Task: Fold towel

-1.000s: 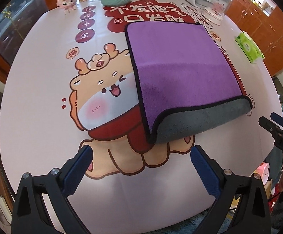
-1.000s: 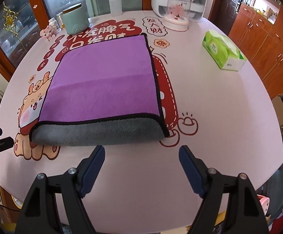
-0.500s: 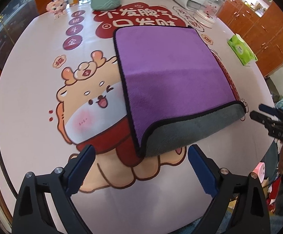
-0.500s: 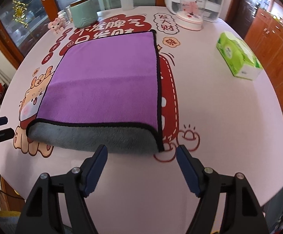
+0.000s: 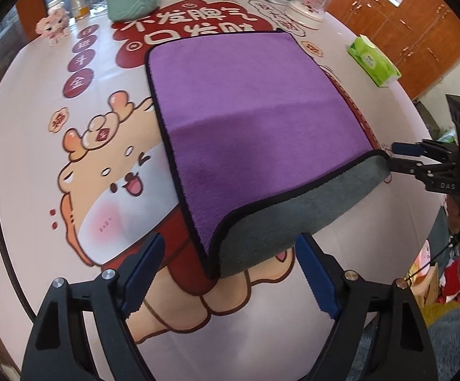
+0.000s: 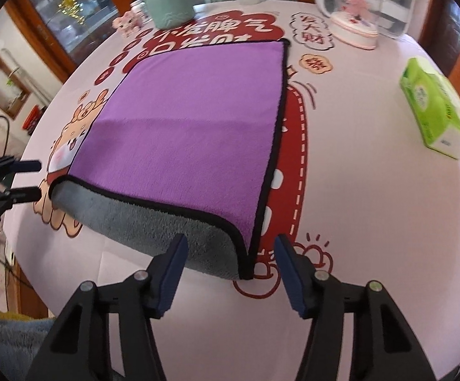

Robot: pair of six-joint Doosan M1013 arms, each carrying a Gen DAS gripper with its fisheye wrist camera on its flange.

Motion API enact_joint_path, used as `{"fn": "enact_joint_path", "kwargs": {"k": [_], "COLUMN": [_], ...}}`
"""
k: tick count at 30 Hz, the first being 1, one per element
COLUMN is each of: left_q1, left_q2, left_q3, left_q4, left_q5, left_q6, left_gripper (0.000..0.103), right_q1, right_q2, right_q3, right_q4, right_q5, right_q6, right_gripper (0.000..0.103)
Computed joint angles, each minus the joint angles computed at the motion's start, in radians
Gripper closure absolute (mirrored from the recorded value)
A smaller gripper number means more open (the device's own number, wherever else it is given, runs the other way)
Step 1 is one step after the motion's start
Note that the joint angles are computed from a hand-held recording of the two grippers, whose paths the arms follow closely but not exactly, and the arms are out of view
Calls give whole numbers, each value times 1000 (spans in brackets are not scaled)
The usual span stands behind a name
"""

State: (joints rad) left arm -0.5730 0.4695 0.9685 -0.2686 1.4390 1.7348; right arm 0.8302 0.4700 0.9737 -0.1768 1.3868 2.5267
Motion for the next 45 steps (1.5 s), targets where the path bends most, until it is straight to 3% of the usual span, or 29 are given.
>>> {"fn": "enact_joint_path", "kwargs": {"k": [4,9,17,21,27,40,45], "left_q1": [3,7,9,15,17,36,45], "left_q2": [13,35,48,64,77,122,129], "left_q3": [-14,-37,-55,-74,-85,-122,-126], "left_q4": [-22,-44,-73,-93,-103,-153,-175], "left_q5": [20,61,80,110,138,205,227], "left_q6": [20,30,45,35,31,11,18], "left_gripper": [23,36,37,48,50,50,56], "right_q1": [-12,-24,-33,-32,-35,-38,-43], "right_q2": [-8,-14,-22,-18,-23,-22,-19], "right_q3": [21,36,50,46,53,49,47], "right_q4": [43,74,124,126,135,133,138], "right_q5": [-31,-50,-83,-81,-85,-77,-68], "right_q6": [-44,-83,-140,-155,-166,-171,-170], "right_gripper": [54,61,73,78,84,87,87]}}
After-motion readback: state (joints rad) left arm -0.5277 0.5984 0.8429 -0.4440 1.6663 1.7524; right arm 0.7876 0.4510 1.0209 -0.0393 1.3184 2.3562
